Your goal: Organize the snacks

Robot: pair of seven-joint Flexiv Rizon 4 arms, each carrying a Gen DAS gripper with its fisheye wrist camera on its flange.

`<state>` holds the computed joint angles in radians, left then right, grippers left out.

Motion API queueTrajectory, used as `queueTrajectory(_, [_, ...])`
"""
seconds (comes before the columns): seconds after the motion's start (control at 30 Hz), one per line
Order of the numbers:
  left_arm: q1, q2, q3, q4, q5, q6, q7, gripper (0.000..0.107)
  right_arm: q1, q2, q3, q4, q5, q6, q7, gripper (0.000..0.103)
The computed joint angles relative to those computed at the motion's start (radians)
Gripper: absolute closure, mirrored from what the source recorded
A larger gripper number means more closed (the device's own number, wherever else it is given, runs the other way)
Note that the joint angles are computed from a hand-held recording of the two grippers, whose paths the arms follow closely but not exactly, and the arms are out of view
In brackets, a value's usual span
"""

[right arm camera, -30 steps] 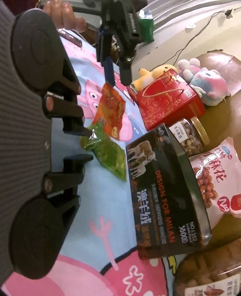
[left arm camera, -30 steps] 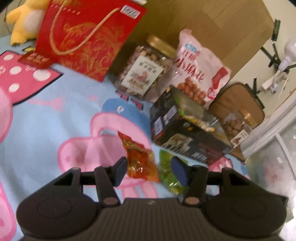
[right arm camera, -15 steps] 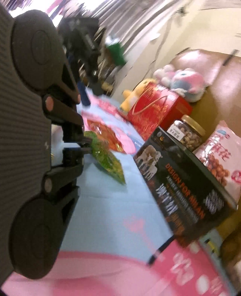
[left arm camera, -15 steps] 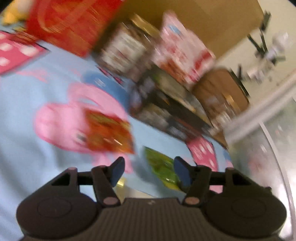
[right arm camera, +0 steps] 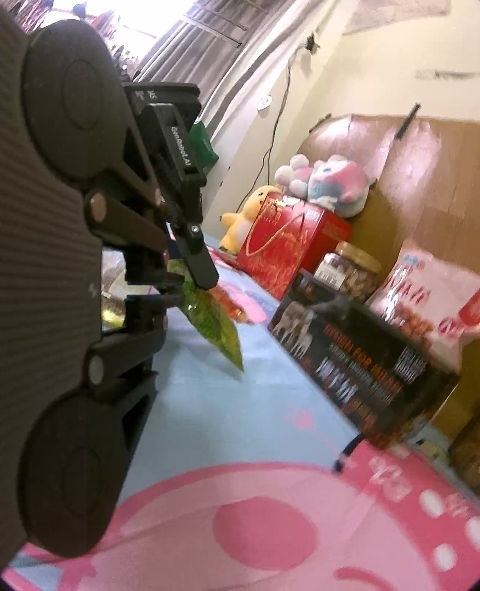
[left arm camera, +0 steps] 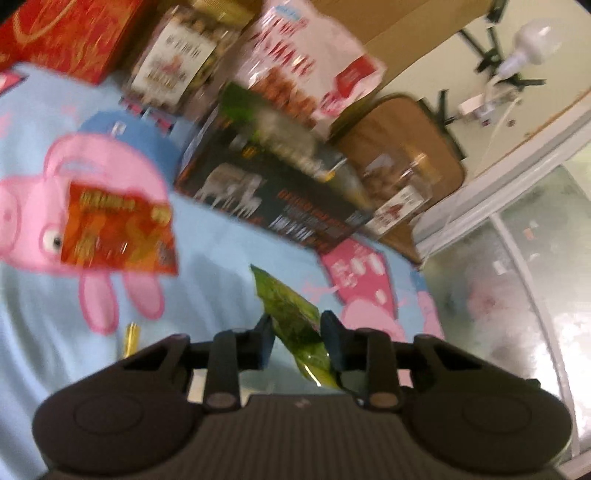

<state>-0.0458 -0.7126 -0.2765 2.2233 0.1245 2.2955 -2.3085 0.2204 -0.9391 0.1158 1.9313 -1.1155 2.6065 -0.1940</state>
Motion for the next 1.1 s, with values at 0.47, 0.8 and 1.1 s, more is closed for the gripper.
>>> queueTrajectory(0.47, [-0.087,-0.010,0.147,-0.276,-0.183,-0.193,0.224,0.070,0.193,-0.024,-0.061,-0.310,0.380,-0.288,-0.400,0.091])
queueTrajectory(0.8, [-0.048,0.012,0.089,-0.133,-0.191,-0.025,0.230,0.068,0.156,0.021,0.035,-0.136,0.532,-0.248,-0.563,0.090])
queueTrajectory(1.1, [-0.189,0.107,0.206,0.150,-0.400,0.086,0.213,0.061,-0.062,-0.050,0.192,-0.162,0.020,-0.377,-0.181,0.076])
